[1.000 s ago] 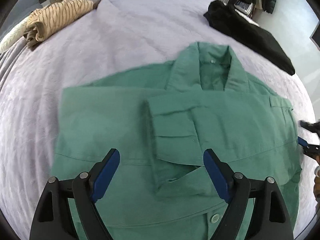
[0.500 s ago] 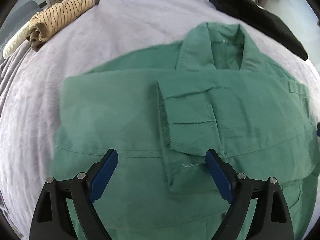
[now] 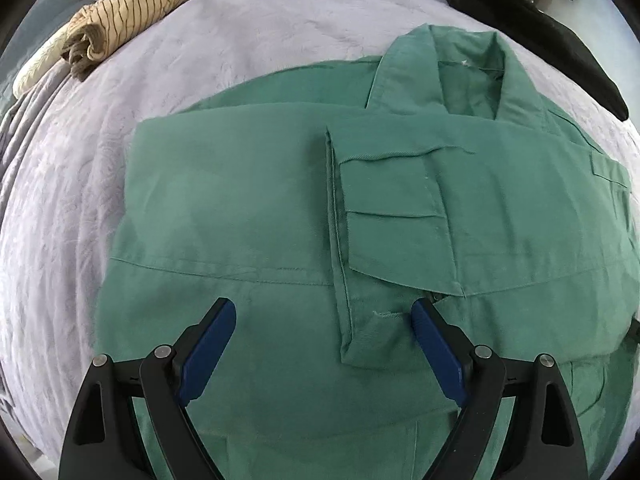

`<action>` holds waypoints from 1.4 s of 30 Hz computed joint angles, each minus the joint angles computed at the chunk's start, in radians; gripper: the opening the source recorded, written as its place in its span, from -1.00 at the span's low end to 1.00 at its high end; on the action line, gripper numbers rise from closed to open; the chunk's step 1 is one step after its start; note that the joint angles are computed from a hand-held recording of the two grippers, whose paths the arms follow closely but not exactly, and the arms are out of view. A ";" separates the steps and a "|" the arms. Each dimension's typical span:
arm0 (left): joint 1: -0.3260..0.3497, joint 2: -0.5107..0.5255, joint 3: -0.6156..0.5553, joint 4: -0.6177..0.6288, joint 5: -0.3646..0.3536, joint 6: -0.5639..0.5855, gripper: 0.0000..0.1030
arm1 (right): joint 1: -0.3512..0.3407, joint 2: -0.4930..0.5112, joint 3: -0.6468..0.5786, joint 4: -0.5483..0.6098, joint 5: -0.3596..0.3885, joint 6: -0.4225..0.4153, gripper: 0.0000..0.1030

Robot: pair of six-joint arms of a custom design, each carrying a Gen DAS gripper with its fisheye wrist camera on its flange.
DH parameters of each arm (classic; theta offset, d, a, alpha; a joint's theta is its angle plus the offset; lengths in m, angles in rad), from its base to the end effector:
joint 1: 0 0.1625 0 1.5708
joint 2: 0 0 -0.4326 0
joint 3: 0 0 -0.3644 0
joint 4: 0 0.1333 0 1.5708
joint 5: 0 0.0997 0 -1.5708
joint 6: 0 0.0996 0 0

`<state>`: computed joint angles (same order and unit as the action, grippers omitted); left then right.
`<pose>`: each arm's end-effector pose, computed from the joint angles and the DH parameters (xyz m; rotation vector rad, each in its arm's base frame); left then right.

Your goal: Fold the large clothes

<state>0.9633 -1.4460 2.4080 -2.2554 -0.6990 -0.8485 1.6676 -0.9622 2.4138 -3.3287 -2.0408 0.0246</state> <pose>-0.0224 -0.3993 0.2039 -0.1267 2.2772 -0.4682 0.1276 -0.4020 0.1010 -0.0022 -2.6591 0.4480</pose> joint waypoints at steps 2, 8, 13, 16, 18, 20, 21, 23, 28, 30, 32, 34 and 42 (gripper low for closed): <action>-0.025 -0.022 0.000 0.054 -0.002 -0.032 0.75 | 0.012 -0.026 0.011 0.022 0.005 0.018 -0.81; -0.101 -0.074 -0.001 0.230 -0.036 -0.172 0.75 | 0.058 -0.090 0.048 0.094 0.010 0.064 -0.81; -0.162 -0.092 0.004 0.308 -0.072 -0.255 0.75 | 0.066 -0.096 0.069 0.114 0.025 0.092 -0.81; -0.180 -0.101 0.006 0.343 -0.086 -0.293 0.75 | 0.069 -0.099 0.075 0.134 0.028 0.098 -0.81; -0.199 -0.115 0.011 0.378 -0.105 -0.329 0.75 | 0.078 -0.099 0.074 0.150 0.026 0.099 -0.81; -0.222 -0.132 0.022 0.396 -0.119 -0.358 0.75 | 0.090 -0.100 0.069 0.170 0.022 0.098 -0.81; -0.239 -0.145 0.031 0.407 -0.130 -0.376 0.75 | 0.096 -0.103 0.066 0.183 0.023 0.097 -0.81; -0.265 -0.164 0.043 0.430 -0.142 -0.408 0.75 | 0.105 -0.107 0.061 0.204 0.029 0.097 -0.81; -0.288 -0.232 0.063 0.474 -0.190 -0.477 1.00 | 0.127 -0.109 0.042 0.262 0.038 0.115 -0.81; -0.308 -0.253 0.062 0.513 -0.204 -0.511 1.00 | 0.141 -0.117 0.038 0.287 0.036 0.122 -0.81; -0.333 -0.264 0.060 0.551 -0.224 -0.544 1.00 | 0.153 -0.123 0.033 0.310 0.035 0.132 -0.81; -0.360 -0.275 0.057 0.587 -0.246 -0.570 1.00 | 0.165 -0.136 0.029 0.341 0.034 0.147 -0.81; -0.446 -0.328 0.051 0.705 -0.328 -0.654 1.00 | 0.222 -0.172 0.027 0.406 0.022 0.192 0.40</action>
